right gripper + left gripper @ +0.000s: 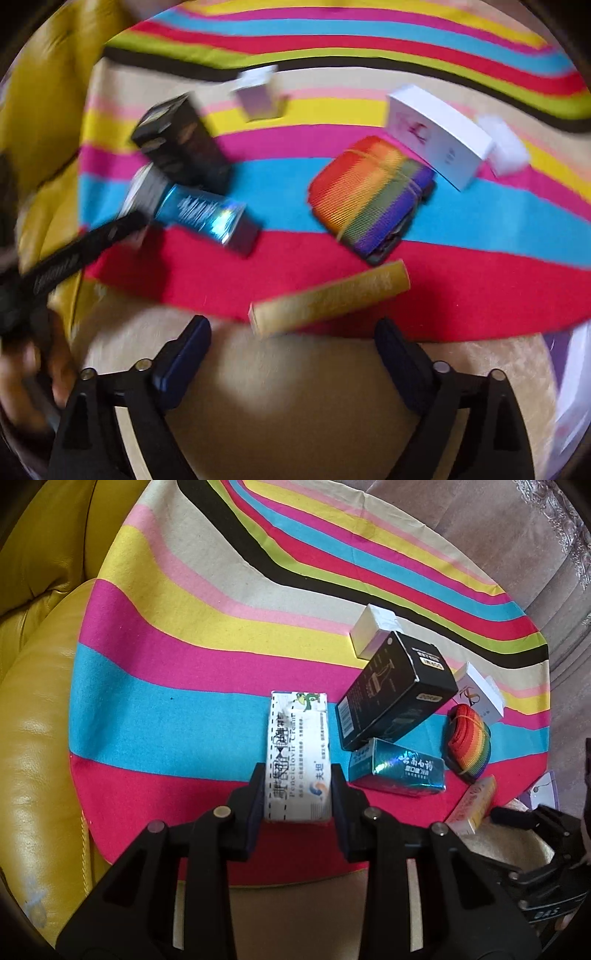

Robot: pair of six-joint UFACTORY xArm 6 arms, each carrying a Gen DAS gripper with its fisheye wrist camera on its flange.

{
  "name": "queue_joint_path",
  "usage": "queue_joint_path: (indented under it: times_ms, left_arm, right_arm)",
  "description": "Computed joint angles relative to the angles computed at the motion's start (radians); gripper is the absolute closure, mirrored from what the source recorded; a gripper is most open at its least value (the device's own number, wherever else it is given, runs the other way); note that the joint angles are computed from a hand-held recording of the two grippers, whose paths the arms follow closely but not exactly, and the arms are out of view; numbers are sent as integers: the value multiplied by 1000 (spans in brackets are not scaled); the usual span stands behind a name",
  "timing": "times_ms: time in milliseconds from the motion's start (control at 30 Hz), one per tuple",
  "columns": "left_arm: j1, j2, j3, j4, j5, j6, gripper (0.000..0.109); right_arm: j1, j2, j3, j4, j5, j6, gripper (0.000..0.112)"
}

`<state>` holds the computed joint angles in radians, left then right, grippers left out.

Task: Organize objects
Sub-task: 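Grasp the white-blue printed box with the left tool while the right grasps the gold box, then carry both boxes into the purple-rimmed box and open both tools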

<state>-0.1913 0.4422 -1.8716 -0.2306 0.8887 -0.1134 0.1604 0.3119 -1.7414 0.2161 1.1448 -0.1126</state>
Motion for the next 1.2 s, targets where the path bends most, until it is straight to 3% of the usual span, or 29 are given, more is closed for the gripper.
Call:
queue_joint_path:
  times_ms: [167,300,633,733,900,1200]
  left_arm:
    - [-1,-4,6,0,-2,4,72]
    - [-4,-29,35,-11,-11,9,72]
    - [-14,-99,123,5,-72,-37,72]
    - [-22,-144,180,6,-113,-54,72]
    - [-40,-214,265,57,-170,-127,72]
    - [-104,-289,341,152,-212,-231,72]
  right_arm:
    - [-6,11,-23,-52,-9,-12,14]
    - [-10,67,-94,-29,40,-105,13]
    - [1,142,-171,-52,63,-62,15]
    - [4,134,-152,-62,40,-63,29]
    - [5,100,-99,-55,-2,-75,29]
    - [-8,-53,102,-54,-167,-87,29]
